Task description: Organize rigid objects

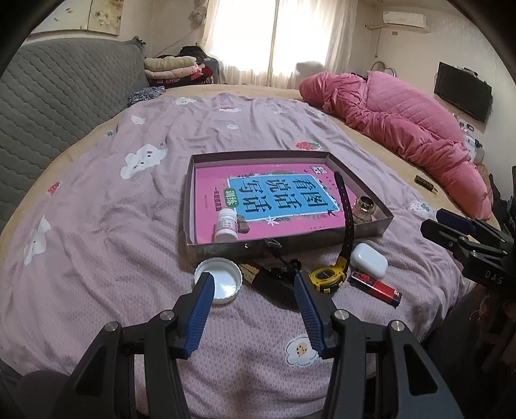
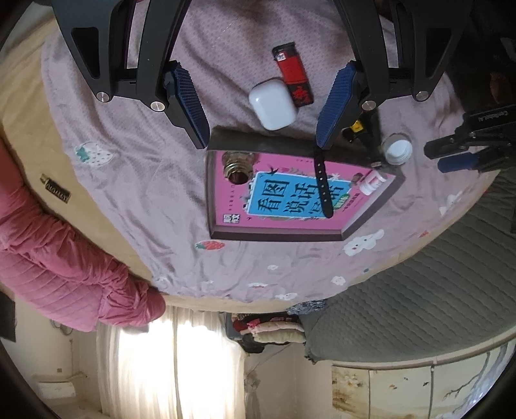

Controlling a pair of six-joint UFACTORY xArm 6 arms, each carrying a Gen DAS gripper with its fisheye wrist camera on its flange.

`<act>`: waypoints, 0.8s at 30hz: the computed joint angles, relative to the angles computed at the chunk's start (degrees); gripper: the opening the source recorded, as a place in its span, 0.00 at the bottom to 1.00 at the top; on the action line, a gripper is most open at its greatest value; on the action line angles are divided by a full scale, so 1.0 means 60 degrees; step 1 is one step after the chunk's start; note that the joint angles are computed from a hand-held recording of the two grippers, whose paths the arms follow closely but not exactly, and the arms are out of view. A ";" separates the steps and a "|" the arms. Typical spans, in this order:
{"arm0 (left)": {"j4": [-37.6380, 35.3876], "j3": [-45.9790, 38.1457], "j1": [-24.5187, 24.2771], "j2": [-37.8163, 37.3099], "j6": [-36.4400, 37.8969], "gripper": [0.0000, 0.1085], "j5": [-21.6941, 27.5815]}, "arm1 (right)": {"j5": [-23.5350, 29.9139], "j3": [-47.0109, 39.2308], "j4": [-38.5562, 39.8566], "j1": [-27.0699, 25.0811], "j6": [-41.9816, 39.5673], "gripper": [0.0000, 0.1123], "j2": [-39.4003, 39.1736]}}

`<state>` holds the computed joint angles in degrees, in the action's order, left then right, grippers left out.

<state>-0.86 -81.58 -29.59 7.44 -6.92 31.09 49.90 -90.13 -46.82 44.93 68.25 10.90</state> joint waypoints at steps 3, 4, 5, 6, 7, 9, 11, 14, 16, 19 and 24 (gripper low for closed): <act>0.0130 -0.0028 -0.0034 0.0018 -0.0040 0.47 0.0166 | -0.0022 -0.0033 0.0298 0.0012 -0.0209 0.63 0.0061; 0.0205 -0.0034 -0.0050 0.0025 -0.0057 0.47 0.0223 | -0.0086 -0.0022 0.0446 -0.0005 -0.0295 0.63 0.0080; 0.0237 -0.0063 -0.0066 0.0049 -0.0042 0.47 0.0308 | -0.0184 0.0008 0.0639 -0.0031 -0.0398 0.63 0.0086; 0.0214 -0.0059 -0.0071 0.0056 -0.0013 0.47 0.0318 | -0.0264 0.0044 0.0833 -0.0049 -0.0477 0.63 0.0092; 0.0159 -0.0071 -0.0079 0.0071 0.0042 0.47 0.0353 | -0.0282 0.0040 0.0941 -0.0048 -0.0513 0.63 0.0119; 0.0124 -0.0082 -0.0090 0.0089 0.0078 0.47 0.0424 | -0.0404 0.0061 0.1267 -0.0078 -0.0701 0.63 0.0160; 0.0078 -0.0098 -0.0085 0.0108 0.0107 0.47 0.0473 | -0.0429 0.0021 0.1444 -0.0064 -0.0851 0.63 0.0244; 0.0040 -0.0152 -0.0068 0.0161 0.0109 0.47 0.0573 | -0.0389 -0.0116 0.1778 -0.0069 -0.1152 0.63 0.0408; -0.0010 -0.0180 -0.0061 0.0197 0.0129 0.47 0.0633 | -0.0420 -0.0156 0.2076 -0.0087 -0.1379 0.63 0.0493; -0.0073 -0.0247 -0.0044 0.0264 0.0163 0.47 0.0739 | -0.0371 -0.0239 0.2373 -0.0086 -0.1666 0.63 0.0614; -0.0177 -0.0316 -0.0019 0.0334 0.0171 0.47 0.0867 | -0.0241 -0.0382 0.2760 -0.0088 -0.2025 0.63 0.0787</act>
